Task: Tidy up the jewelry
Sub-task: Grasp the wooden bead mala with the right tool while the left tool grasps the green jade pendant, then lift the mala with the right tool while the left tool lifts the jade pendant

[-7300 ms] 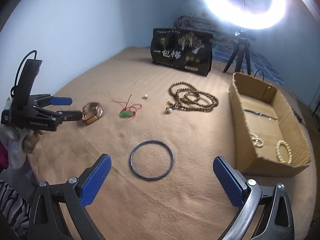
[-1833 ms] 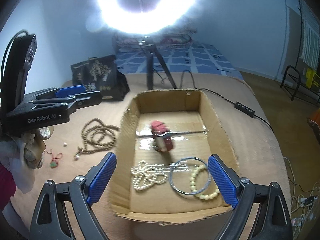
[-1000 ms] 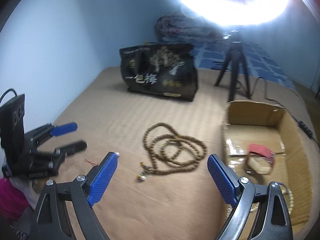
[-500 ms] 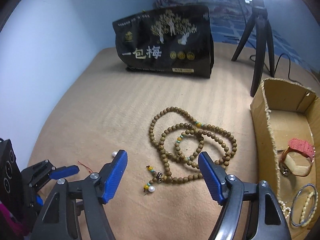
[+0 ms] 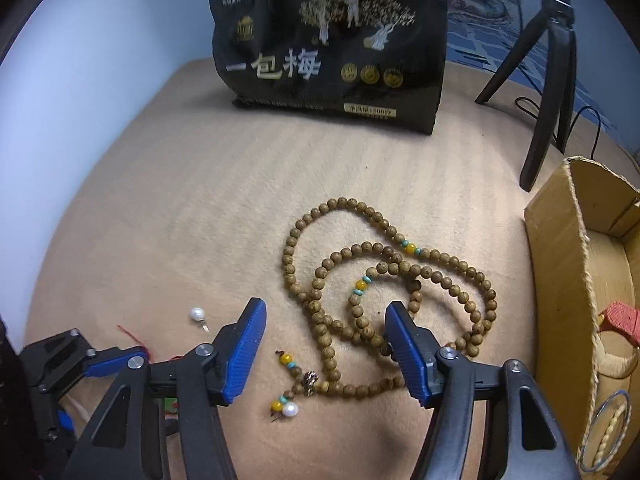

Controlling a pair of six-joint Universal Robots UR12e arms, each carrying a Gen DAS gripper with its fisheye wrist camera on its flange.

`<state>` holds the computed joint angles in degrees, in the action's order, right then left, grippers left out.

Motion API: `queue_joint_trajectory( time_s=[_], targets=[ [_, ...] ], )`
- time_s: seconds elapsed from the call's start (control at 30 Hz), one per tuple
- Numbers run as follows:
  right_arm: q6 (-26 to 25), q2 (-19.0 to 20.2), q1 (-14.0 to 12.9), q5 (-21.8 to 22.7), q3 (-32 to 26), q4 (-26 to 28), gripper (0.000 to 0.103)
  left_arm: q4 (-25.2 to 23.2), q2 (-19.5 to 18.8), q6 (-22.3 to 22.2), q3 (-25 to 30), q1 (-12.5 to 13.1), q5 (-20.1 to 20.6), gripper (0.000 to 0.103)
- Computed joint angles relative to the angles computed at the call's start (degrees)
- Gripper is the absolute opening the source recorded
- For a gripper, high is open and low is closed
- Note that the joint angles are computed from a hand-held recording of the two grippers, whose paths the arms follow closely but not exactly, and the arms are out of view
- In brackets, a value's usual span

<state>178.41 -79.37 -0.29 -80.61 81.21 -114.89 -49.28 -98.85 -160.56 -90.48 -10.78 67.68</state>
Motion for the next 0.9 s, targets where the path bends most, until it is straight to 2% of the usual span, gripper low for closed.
queue_joint_trajectory(
  time_s=[0.13,0.23,0.37,0.4,0.47,0.53,0.6,0.83,0.87,0.9],
  targets=[
    [-1.58,1.15,1.12,-3.17,-0.88,0.79,0.065,0.35,-0.18,0.27,0.09,-0.3,0.75,0.045],
    [-3.28,1.69,2.05,-5.91,-1.18,0.42,0.06,0.65,-0.35,0.34,0.17,-0.47,1.07,0.042],
    [-3.91,1.63,2.1,-6.45,-0.99,-0.43,0.033,0.88,-0.47,-0.03,0.22,-0.46,1.11,0.033],
    [-4.1,1.48,2.07,-6.34,-0.81,-0.57,0.03,0.84,-0.53,-0.18,0.27,-0.4,1.02,0.03],
    [-4.41,1.33,1.9,-5.77,-0.57,-0.9,0.018,0.7,-0.62,-0.5,0.36,-0.23,0.69,0.026],
    [-4.38,1.28,1.69,-5.05,-0.58,-0.91,0.012,0.63,-0.68,-1.08,0.44,-0.08,0.54,0.021],
    [-4.05,1.05,1.6,-4.39,-0.47,-0.79,0.011,0.71,-0.67,-1.55,0.42,0.0,0.56,0.016],
    [-2.49,0.0,0.88,-1.73,0.33,-1.58,0.011,0.41,-0.48,-2.91,0.49,0.35,0.42,0.012],
    [-2.3,-0.23,0.79,-1.34,0.5,-1.9,0.011,0.39,-0.42,-3.33,0.51,0.43,0.38,0.007],
    [-2.3,-0.4,0.69,-1.06,0.67,-2.21,0.011,0.39,-0.33,-3.93,0.55,0.55,0.38,0.007]
  ],
)
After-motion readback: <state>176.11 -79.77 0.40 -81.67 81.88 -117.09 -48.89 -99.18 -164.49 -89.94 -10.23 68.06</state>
